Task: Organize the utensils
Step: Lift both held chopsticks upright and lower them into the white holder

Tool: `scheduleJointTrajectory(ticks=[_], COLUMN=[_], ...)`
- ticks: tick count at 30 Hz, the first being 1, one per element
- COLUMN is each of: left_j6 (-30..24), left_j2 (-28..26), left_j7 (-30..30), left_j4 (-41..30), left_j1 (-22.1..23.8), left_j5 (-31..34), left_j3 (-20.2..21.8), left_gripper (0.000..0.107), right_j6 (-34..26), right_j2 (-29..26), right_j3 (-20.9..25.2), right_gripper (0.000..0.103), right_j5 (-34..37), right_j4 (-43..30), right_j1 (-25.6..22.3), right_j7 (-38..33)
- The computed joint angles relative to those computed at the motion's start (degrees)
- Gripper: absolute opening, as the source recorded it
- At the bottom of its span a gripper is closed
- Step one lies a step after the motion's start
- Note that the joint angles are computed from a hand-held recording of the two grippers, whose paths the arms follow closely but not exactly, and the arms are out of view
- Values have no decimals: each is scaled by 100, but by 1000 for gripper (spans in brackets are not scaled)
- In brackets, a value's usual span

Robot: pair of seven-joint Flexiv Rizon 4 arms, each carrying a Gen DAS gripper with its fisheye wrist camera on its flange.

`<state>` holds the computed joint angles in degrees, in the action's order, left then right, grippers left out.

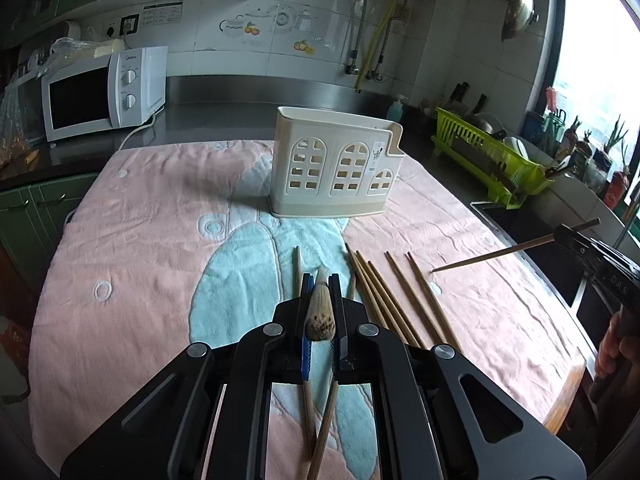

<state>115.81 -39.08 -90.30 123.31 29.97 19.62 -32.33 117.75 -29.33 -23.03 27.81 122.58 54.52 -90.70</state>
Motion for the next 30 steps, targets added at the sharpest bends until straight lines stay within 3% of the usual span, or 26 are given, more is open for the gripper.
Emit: scheduleJointTrajectory(ticks=[11,21,23,26,28,30], left_j6=[-416,-746,-841,-934,-842,-899], left_j2=[288,610,634,635,627,507], left_j7=[116,515,611,691,827,886], left_j4=[-382,-1086,-1383,-1887,-2252,-2589], left_j1=[162,248,175,-201,-848,-1231], left_j5=[-281,-686,-825,-1071,-1404,-1608], left_j3=[-389,-900,-933,-654,20,387], left_gripper=[6,6,5,6,6,6], right_j6=[-769,-1437,-1611,-1787,-1883,-2012], right_j2=[487,425,330,154,-4,-167], right_j3=[1817,1760,1928,2018,2137,2331], right_gripper=[6,6,6,6,6,6], right_j5=[-2214,-3350,-3572,-3839,-3982,-4111], right_j4=[-717,-1590,-1815,-2129,-2366,-2612], right_j1=[-2510,-2859,-3058,-3191,-3316,-3494], right_j7=[599,1060,1157,1300,1390,1452])
